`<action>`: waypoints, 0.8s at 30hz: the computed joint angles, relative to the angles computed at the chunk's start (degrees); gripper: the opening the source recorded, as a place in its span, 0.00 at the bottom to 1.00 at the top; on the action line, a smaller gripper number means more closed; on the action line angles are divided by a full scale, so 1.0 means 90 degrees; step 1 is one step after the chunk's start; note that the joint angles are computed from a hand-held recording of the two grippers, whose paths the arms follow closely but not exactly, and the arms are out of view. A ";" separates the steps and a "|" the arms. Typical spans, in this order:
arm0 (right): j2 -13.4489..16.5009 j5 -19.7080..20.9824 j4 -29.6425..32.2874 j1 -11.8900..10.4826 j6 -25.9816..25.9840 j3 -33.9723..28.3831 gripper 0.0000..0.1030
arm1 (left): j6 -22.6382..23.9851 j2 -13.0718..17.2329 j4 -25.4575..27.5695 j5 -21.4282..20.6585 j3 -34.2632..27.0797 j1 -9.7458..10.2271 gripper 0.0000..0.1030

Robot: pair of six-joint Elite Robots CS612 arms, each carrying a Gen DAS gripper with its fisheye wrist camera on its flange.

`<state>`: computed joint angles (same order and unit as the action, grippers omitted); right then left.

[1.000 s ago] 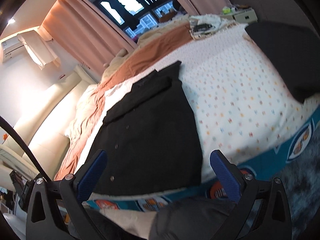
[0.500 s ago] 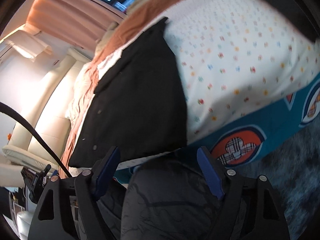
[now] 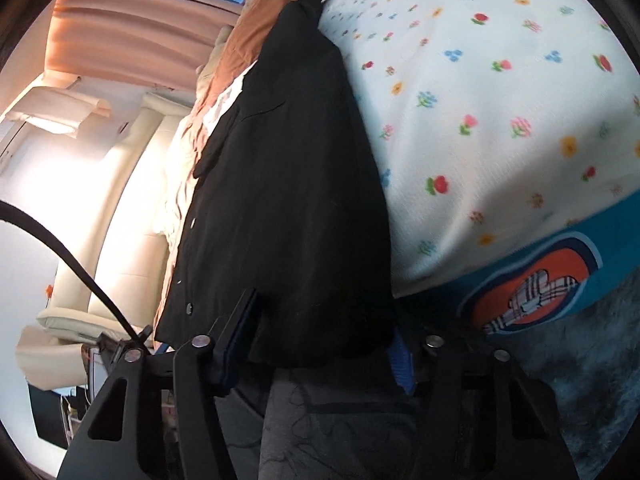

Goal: Fold large clothes
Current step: 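Move both tools to the black shirt hem and close on it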

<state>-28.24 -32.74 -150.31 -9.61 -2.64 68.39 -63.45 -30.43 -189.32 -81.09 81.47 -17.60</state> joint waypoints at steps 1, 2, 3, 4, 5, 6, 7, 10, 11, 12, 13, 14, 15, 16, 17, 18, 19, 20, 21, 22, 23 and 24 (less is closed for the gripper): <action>0.0020 0.0150 -0.0046 -0.0025 0.0007 -0.0006 0.50 | -0.0026 0.0026 -0.0133 -0.0116 -0.0008 0.0017 0.71; 0.0034 0.0463 -0.0195 -0.0077 0.0096 0.0016 0.48 | -0.0059 0.0058 -0.0275 -0.0290 -0.0027 0.0037 0.71; 0.0070 0.0709 -0.0385 -0.0115 0.0180 0.0037 0.47 | -0.0106 0.0105 -0.0446 -0.0493 -0.0058 0.0061 0.71; 0.0091 0.0949 -0.0590 -0.0149 0.0259 0.0049 0.47 | -0.0185 0.0187 -0.0697 -0.0775 -0.0122 0.0092 0.71; 0.0104 0.1140 -0.0805 -0.0169 0.0330 0.0047 0.47 | -0.0235 0.0240 -0.0807 -0.0916 -0.0179 0.0105 0.71; 0.0103 0.1234 -0.0919 -0.0177 0.0333 0.0029 0.47 | -0.0270 0.0272 -0.0840 -0.0965 -0.0225 0.0102 0.71; 0.0097 0.1254 -0.0971 -0.0178 0.0313 0.0010 0.47 | -0.0276 0.0295 -0.0827 -0.0947 -0.0264 0.0093 0.71; 0.0122 0.1063 -0.0947 -0.0119 0.0350 -0.0123 0.47 | -0.0343 0.0372 -0.0915 -0.0877 -0.0349 0.0077 0.71; 0.0140 0.0926 -0.0857 -0.0081 0.0422 -0.0167 0.47 | -0.0386 0.0389 -0.0948 -0.0871 -0.0370 0.0079 0.71; 0.0189 0.0777 -0.0754 -0.0028 0.0535 -0.0257 0.47 | -0.0413 0.0395 -0.0961 -0.0861 -0.0379 0.0081 0.71; 0.0215 0.0677 -0.0618 0.0001 0.0564 -0.0321 0.47 | -0.0430 0.0399 -0.0950 -0.0832 -0.0394 0.0083 0.69; 0.0235 0.0725 -0.0748 0.0023 0.0703 -0.0308 0.47 | -0.0447 0.0386 -0.0886 -0.0774 -0.0391 0.0082 0.64; 0.0277 0.0790 -0.0979 0.0030 0.0925 -0.0339 0.47 | -0.0478 0.0357 -0.0753 -0.0702 -0.0376 0.0082 0.55; 0.0277 0.0788 -0.1005 0.0034 0.0983 -0.0356 0.47 | -0.0585 0.0333 -0.0676 -0.0644 -0.0347 0.0089 0.49; 0.0275 0.0769 -0.1100 0.0038 0.1089 -0.0348 0.47 | -0.0702 0.0343 -0.0755 -0.0630 -0.0326 0.0093 0.47; 0.0260 0.0755 -0.1292 0.0036 0.1275 -0.0306 0.46 | -0.0796 0.0355 -0.0824 -0.0612 -0.0309 0.0093 0.41; 0.0253 0.0737 -0.1475 0.0006 0.1356 -0.0215 0.41 | -0.0889 0.0338 -0.0775 -0.0534 -0.0266 0.0079 0.30; 0.0226 0.0631 -0.1646 0.0012 0.1457 -0.0160 0.23 | -0.0932 0.0316 -0.0720 -0.0492 -0.0221 0.0071 0.26; 0.0183 0.0524 -0.1766 0.0013 0.1529 -0.0087 0.15 | -0.0969 0.0299 -0.0696 -0.0460 -0.0183 0.0063 0.20; 0.0144 0.0526 -0.1879 0.0002 0.1595 0.0017 0.11 | -0.1013 0.0289 -0.0748 -0.0418 -0.0144 0.0047 0.17; 0.0117 0.0588 -0.2029 -0.0015 0.1666 0.0125 0.07 | -0.1031 0.0281 -0.0809 -0.0370 -0.0115 0.0028 0.16; 0.0083 0.0612 -0.2216 -0.0022 0.1711 0.0232 0.06 | -0.1038 0.0257 -0.0894 -0.0286 -0.0068 -0.0003 0.15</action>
